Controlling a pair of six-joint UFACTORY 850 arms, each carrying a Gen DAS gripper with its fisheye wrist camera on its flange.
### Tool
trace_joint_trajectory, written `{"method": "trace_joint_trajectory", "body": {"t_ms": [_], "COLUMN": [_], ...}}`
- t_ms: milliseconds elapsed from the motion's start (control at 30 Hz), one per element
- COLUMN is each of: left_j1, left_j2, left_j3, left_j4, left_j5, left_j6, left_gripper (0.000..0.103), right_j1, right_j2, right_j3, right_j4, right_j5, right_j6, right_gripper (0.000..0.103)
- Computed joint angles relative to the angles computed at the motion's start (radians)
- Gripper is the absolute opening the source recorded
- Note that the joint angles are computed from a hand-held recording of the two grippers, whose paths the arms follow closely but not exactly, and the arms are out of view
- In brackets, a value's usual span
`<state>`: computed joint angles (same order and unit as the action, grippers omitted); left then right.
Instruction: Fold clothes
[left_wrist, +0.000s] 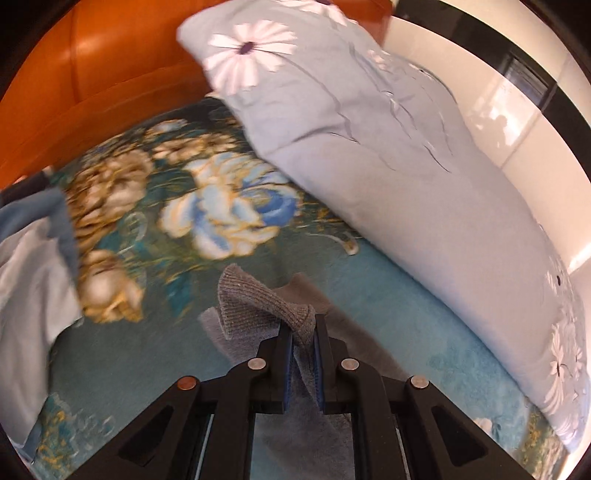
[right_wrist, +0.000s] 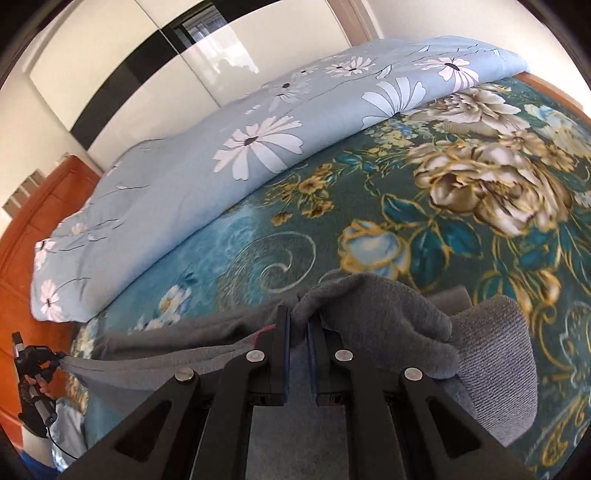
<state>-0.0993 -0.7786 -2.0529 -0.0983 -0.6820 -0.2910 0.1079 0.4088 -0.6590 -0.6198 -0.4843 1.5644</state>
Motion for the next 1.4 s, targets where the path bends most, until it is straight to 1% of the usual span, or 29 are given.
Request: {"method": "trace_joint_trajectory", "body": {"t_ms": [33, 133, 200, 300, 333, 367, 400, 433, 467, 500, 533, 567, 600, 633, 667, 700, 767, 833, 900, 967, 1033, 1067, 1133, 1200, 1267, 1300, 1333, 1367, 1400], "left_j1": [-0.010, -0.031, -0.028, -0.004, 0.006, 0.018, 0.032, 0.045, 0.055, 0.061, 0.066, 0.075, 0.089, 0.105, 0.126, 0.146, 0.179, 0.197, 0.202, 0.190, 0.180, 0.176, 0.173, 0.166, 0.155, 0.151, 0.147, 0.143, 0.139], "left_j2": [-0.033, -0.096, -0.124, -0.123, -0.116, -0.089, -0.061, -0.036, -0.008, 0.024, 0.050, 0.064, 0.076, 0.072, 0.070, 0.062, 0.047, 0.041, 0.036, 0.024, 0.005, -0.006, -0.026, -0.037, -0.039, -0.040, -0.039, -0.037, -0.028], "left_j3": [-0.039, -0.094, -0.116, -0.115, -0.105, -0.066, -0.023, 0.011, 0.048, 0.095, 0.136, 0.164, 0.193, 0.200, 0.215, 0.228, 0.255, 0.285, 0.304, 0.291, 0.269, 0.256, 0.236, 0.219, 0.210, 0.204, 0.202, 0.202, 0.209], "left_j4": [0.008, 0.045, -0.030, -0.221, -0.285, -0.346, -0.425, -0.474, -0.480, -0.444, -0.367, -0.332, -0.338, -0.386, -0.477, -0.579, -0.758, -0.902, -0.995, -0.984, -0.965, -0.958, -0.975, -0.958, -0.907, -0.880, -0.855, -0.831, -0.809], "left_j5": [-0.001, 0.011, 0.013, 0.010, 0.010, 0.035, 0.058, 0.073, 0.092, 0.128, 0.158, 0.166, 0.168, 0.131, 0.096, 0.051, -0.020, -0.057, -0.062, -0.049, -0.039, -0.036, -0.043, -0.027, 0.003, 0.013, 0.021, 0.030, 0.048], "left_j6": [-0.007, -0.025, 0.064, 0.254, 0.320, 0.384, 0.466, 0.511, 0.520, 0.490, 0.419, 0.385, 0.388, 0.420, 0.487, 0.545, 0.633, 0.689, 0.730, 0.740, 0.732, 0.725, 0.728, 0.725, 0.716, 0.707, 0.694, 0.681, 0.672], "left_gripper": [0.013, 0.014, 0.014, 0.037, 0.038, 0.039, 0.043, 0.051, 0.055, 0.061, 0.062, 0.062, 0.062, 0.062, 0.062, 0.062, 0.062, 0.062, 0.063, 0.071, 0.073, 0.073, 0.073, 0.071, 0.063, 0.051, 0.042, 0.038, 0.026], "right_j1": [-0.018, -0.063, -0.081, -0.110, -0.115, -0.119, -0.123, -0.126, -0.127, -0.121, -0.100, -0.063, -0.009, 0.051, 0.103, 0.167, 0.258, 0.324, 0.374, 0.432, 0.487, 0.499, 0.460, 0.383, 0.305, 0.277, 0.241, 0.209, 0.184], "right_j2": [-0.025, -0.075, -0.092, -0.102, -0.099, -0.095, -0.088, -0.074, -0.051, -0.027, 0.004, 0.035, 0.074, 0.116, 0.161, 0.218, 0.304, 0.408, 0.513, 0.591, 0.636, 0.644, 0.649, 0.636, 0.609, 0.588, 0.559, 0.529, 0.494], "right_j3": [-0.009, -0.014, -0.010, -0.003, -0.001, 0.003, 0.009, 0.018, 0.034, 0.048, 0.056, 0.060, 0.067, 0.076, 0.093, 0.117, 0.160, 0.229, 0.304, 0.368, 0.416, 0.432, 0.459, 0.477, 0.483, 0.481, 0.474, 0.467, 0.456], "right_j4": [0.004, 0.046, 0.072, 0.092, 0.095, 0.094, 0.090, 0.082, 0.053, -0.012, -0.112, -0.217, -0.309, -0.362, -0.388, -0.397, -0.363, -0.289, -0.235, -0.230, -0.258, -0.287, -0.329, -0.392, -0.505, -0.561, -0.608, -0.666, -0.698], "right_j5": [0.005, 0.035, 0.054, 0.097, 0.110, 0.128, 0.153, 0.186, 0.232, 0.264, 0.257, 0.216, 0.147, 0.075, 0.028, -0.021, -0.091, -0.114, -0.098, -0.111, -0.145, -0.155, -0.111, -0.034, 0.034, 0.054, 0.084, 0.111, 0.127], "right_j6": [-0.008, -0.055, -0.085, -0.128, -0.142, -0.158, -0.176, -0.190, -0.179, -0.127, -0.033, 0.066, 0.157, 0.215, 0.252, 0.282, 0.299, 0.325, 0.386, 0.517, 0.666, 0.733, 0.804, 0.877, 0.971, 1.018, 1.050, 1.094, 1.118], "right_gripper": [0.008, 0.008, 0.008, 0.009, 0.009, 0.010, 0.018, 0.041, 0.054, 0.065, 0.065, 0.065, 0.065, 0.066, 0.066, 0.066, 0.071, 0.079, 0.079, 0.079, 0.080, 0.080, 0.080, 0.080, 0.080, 0.080, 0.080, 0.080, 0.080]}}
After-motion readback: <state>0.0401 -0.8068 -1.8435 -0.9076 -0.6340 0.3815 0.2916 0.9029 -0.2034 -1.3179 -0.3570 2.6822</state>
